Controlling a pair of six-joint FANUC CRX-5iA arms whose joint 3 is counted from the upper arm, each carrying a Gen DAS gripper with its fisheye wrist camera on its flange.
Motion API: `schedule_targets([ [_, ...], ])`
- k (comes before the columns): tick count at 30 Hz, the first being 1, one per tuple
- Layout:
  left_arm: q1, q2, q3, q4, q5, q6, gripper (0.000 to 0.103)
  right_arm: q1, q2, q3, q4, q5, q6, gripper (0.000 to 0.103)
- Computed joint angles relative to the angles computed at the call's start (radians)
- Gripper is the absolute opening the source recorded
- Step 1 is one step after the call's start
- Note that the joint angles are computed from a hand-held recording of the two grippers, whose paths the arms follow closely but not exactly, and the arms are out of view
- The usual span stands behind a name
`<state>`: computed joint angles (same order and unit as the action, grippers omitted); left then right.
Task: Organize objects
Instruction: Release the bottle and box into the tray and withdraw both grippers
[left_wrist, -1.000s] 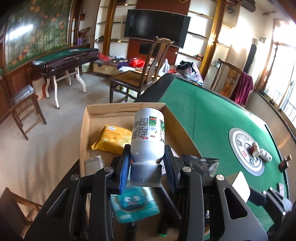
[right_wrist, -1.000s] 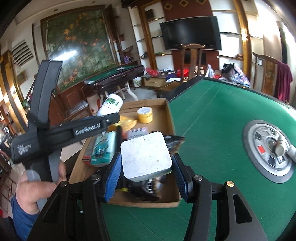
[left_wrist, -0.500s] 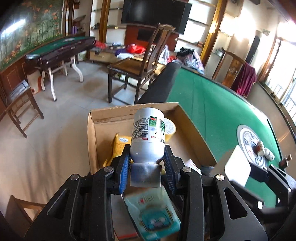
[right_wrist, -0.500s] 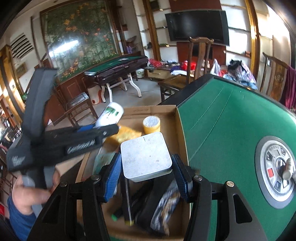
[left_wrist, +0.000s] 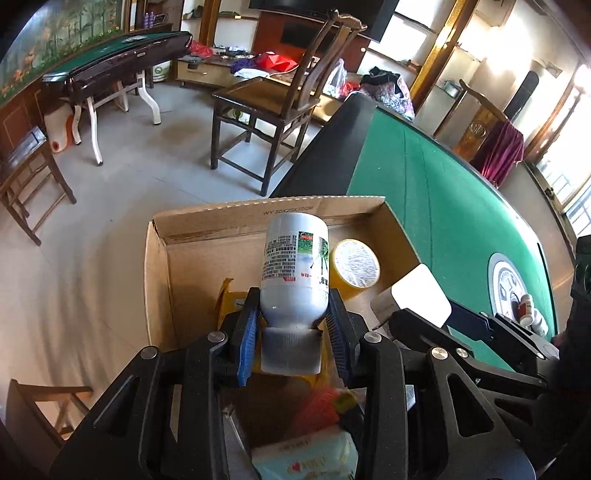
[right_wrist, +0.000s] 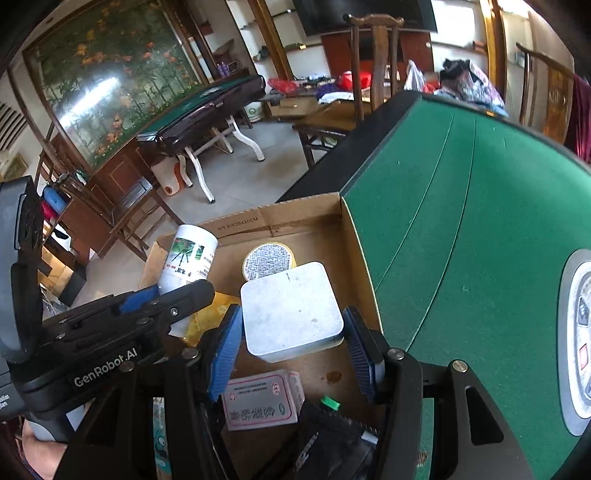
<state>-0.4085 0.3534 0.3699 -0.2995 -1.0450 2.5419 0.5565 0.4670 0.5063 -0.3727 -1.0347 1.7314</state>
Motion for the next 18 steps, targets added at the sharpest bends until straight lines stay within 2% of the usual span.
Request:
schedule_targets([
  [12, 0.024, 0.026, 0.031, 0.017, -0.023, -0.023, 0.034, 0.009, 0.057, 0.056, 0.032, -0.036, -0.029, 0.055],
  [18, 0.038, 0.025, 0.018, 0.05, -0.011, -0.02, 0.034, 0.002, 0.057, 0.061, 0.019, -0.045, -0.034, 0.055],
])
